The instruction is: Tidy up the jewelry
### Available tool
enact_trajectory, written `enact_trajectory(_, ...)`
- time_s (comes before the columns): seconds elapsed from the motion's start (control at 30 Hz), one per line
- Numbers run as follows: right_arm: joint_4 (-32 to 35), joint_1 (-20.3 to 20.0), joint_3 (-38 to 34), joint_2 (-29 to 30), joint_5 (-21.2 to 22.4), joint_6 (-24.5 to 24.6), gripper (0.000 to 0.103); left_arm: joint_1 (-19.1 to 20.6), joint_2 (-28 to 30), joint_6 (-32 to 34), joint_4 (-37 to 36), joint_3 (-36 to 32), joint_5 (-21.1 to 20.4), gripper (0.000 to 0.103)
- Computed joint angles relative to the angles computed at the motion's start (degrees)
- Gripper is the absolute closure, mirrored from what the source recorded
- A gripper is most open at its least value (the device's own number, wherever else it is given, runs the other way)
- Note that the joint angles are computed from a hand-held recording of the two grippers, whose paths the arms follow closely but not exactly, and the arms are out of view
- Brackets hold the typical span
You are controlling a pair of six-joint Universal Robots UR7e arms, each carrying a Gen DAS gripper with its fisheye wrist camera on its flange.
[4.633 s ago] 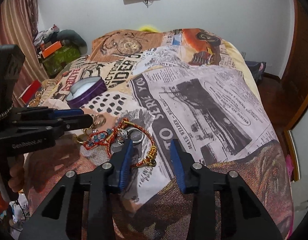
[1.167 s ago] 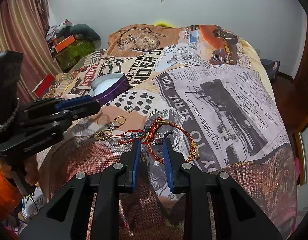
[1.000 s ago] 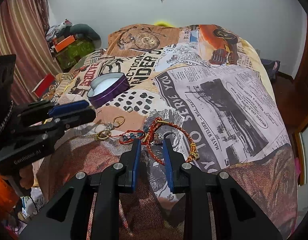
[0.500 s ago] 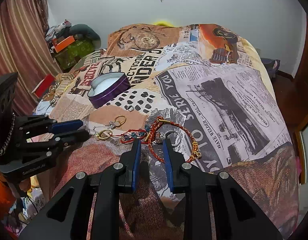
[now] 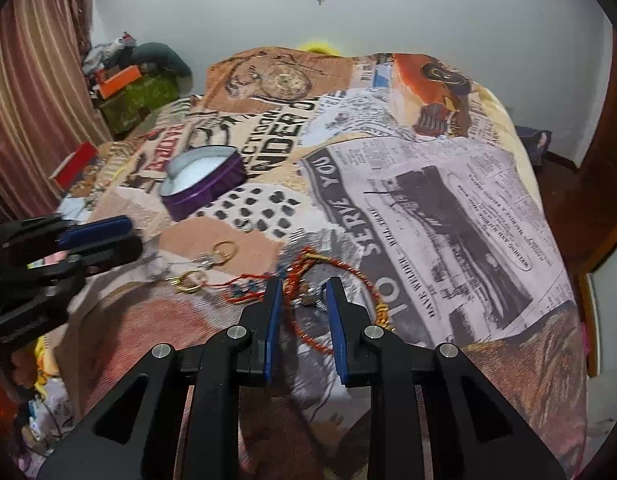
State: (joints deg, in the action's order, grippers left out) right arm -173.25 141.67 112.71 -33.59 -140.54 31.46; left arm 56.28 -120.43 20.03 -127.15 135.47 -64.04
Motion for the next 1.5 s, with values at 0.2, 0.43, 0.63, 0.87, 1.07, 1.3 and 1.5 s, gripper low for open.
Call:
enact_trajectory(0.2, -0.46, -0.53, 0.29, 0.18, 0.31, -0.28, 0.09, 1.0, 0.01, -0.22, -0.39, -0.32, -0.71, 0.082)
enact_trajectory(0.43, 0.46, 0.95, -0.65, 0.24, -2.15, -1.35, 0.092, 1.04, -0.5, -1.04, -0.89, -0.11, -0.65, 0.082)
enact_trajectory(0.63, -3.1, 2.24, -2.91, 0.21, -2.07, -5.6, 0.092, 0.31, -1.32, -1.11, -1.92, -0.98, -0.49, 0.082)
enact_trajectory(0.87, -7.44, 2.79, -7.79, 2.04, -0.88, -11.86, 0.092, -0.04, -1.18, 0.09, -5.08, -2.55, -0.19, 0.082)
enact_trajectory(1.07, -9.59, 2.63, -12.79, 4.47, 0.76, -17.13, 0.092, 1.38, 1.12, 1.24, -8.34, -4.63, -0.44, 0.082)
enact_trajectory(1.3, -10.15, 0.43, -16.64, 6.19, 5.58, -19.08, 0.092, 5.03, 5.82, 3.89, -12.52, -7.11, -1.0, 0.082)
enact_trajectory(1.5, -5.59, -1.99, -20.77, 8.16, 7.7, -19.43, 0.092, 9.29, 10.69, 4.0, -13.04, -9.7, -2.74, 0.082)
